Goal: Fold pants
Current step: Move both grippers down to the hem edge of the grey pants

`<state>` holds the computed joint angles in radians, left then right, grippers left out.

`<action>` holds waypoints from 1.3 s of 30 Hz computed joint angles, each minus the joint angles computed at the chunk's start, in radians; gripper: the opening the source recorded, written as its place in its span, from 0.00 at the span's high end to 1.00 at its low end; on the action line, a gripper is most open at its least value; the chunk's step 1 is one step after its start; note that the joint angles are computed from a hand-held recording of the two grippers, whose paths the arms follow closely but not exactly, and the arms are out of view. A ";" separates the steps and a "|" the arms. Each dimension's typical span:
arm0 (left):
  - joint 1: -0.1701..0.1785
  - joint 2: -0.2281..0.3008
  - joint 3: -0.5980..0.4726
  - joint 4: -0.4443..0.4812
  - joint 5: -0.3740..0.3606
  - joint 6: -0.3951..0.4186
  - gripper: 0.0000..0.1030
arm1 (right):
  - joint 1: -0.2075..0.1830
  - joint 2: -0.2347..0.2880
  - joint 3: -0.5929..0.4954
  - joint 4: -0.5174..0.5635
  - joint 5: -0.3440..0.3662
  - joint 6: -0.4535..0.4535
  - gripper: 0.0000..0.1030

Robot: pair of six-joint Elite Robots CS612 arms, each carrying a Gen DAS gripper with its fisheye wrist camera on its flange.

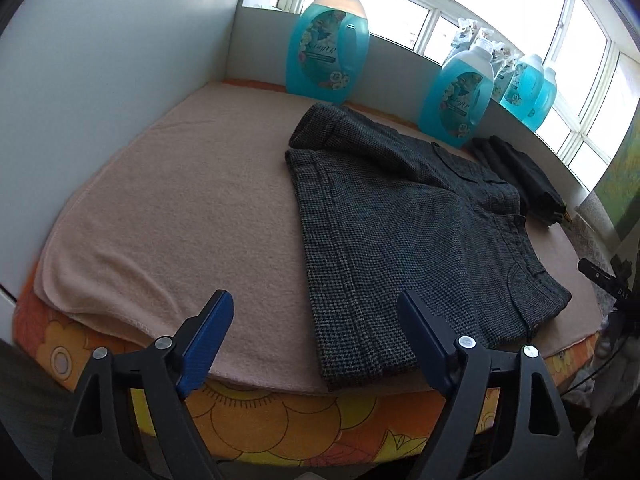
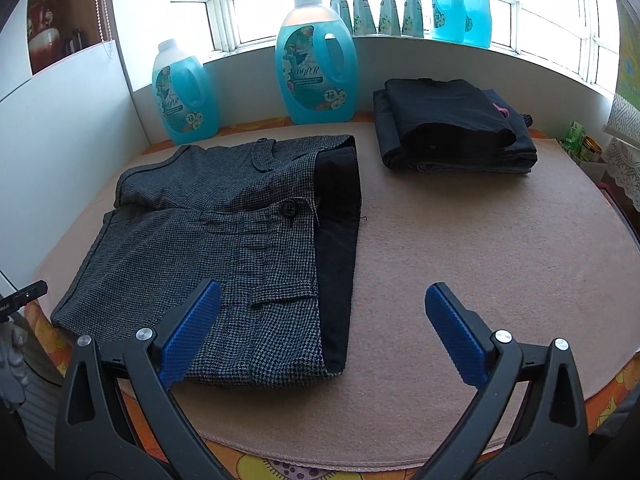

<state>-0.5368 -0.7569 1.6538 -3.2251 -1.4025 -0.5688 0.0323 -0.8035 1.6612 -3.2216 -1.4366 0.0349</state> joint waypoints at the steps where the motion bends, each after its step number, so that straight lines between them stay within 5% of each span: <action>1: -0.002 -0.002 0.002 0.014 -0.002 0.008 0.20 | -0.001 0.001 0.000 0.011 -0.002 0.000 0.00; 10: 0.012 0.015 -0.053 0.053 0.018 0.061 0.25 | -0.021 0.026 -0.079 0.050 0.069 -0.003 0.00; 24: 0.062 0.103 -0.342 0.199 0.015 0.189 0.26 | -0.031 0.165 -0.453 0.313 0.170 -0.084 0.01; 31: 0.084 0.223 -0.642 0.404 -0.031 0.212 0.26 | -0.028 0.290 -0.720 0.564 0.185 -0.189 0.10; 39: 0.104 0.462 -1.144 0.792 -0.099 0.199 0.26 | -0.030 0.425 -0.986 0.807 0.211 -0.274 0.11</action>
<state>-0.4332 -0.2946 0.5098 -2.4331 -1.5016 -0.3699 0.0023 -0.3782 0.6753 -2.4142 -1.2257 -0.2387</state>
